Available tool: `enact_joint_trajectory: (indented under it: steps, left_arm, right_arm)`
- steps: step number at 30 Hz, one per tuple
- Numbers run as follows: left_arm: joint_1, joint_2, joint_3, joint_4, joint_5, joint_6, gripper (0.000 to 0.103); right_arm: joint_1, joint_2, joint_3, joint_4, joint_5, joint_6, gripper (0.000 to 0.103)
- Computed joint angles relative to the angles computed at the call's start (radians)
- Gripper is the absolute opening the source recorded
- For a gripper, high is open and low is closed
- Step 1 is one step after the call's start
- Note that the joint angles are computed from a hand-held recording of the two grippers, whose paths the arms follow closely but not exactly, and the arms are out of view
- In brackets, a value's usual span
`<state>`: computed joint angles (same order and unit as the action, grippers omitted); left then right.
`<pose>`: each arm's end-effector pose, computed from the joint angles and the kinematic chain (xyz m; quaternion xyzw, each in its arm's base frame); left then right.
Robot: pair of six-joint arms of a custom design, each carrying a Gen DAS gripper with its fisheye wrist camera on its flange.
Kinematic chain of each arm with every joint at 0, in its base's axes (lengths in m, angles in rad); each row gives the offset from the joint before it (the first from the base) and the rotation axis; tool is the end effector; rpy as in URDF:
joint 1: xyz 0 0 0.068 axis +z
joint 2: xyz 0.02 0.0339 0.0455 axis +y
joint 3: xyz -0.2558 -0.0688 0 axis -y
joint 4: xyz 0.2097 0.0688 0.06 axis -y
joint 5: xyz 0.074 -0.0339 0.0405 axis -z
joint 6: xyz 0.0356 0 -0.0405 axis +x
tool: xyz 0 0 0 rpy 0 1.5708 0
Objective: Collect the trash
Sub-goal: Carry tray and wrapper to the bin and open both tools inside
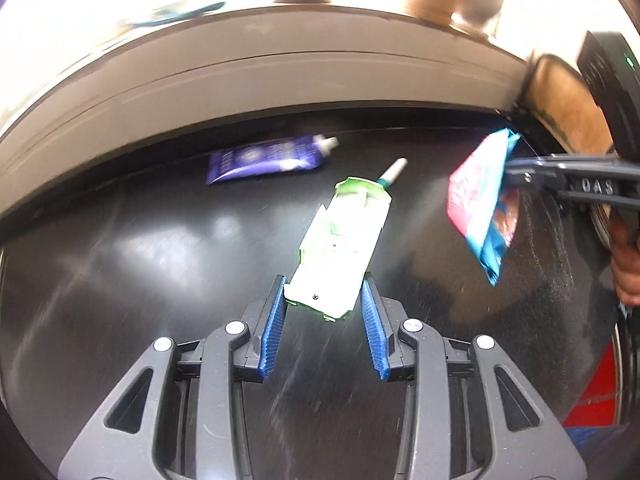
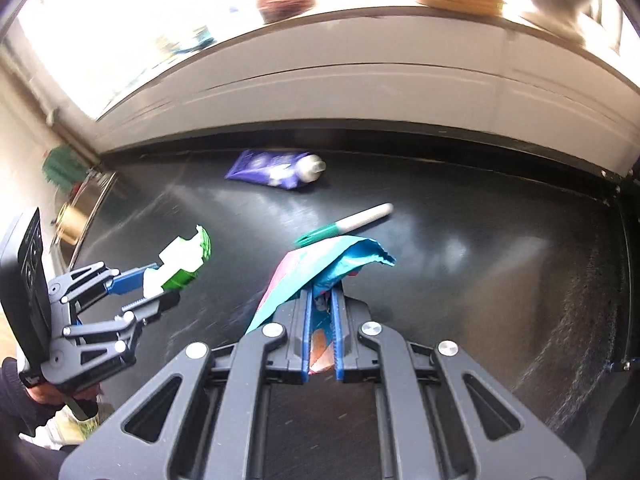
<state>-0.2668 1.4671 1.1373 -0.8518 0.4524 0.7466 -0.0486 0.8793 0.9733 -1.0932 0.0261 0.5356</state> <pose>0.2386 -0.0813 0.2587 0.5019 0.8149 -0.1690 0.2353 0.1191 -0.0067 0.2978 0.2798 0.9177 0.0558 0.2766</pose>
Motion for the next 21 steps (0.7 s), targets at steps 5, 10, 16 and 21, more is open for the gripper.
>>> enact_joint_trajectory:
  steps: [5,10,16,21]
  left_arm:
    - [0.262,-0.047,0.009,-0.107,0.057,0.13,0.036]
    - [0.558,-0.004,0.086,-0.211,0.112,0.291,0.036]
    - [0.92,0.161,0.281,-0.306,0.146,0.447,0.036]
    - [1.16,0.385,0.517,-0.327,0.121,0.468,0.036]
  right_arm:
    - [0.431,0.107,0.073,0.005,0.181,0.261,0.009]
    - [0.679,0.339,0.215,0.08,0.232,0.342,0.009]
    - [0.826,0.703,0.51,0.175,0.191,0.274,0.009]
    - [0.907,1.116,1.017,0.11,0.1,0.161,0.009]
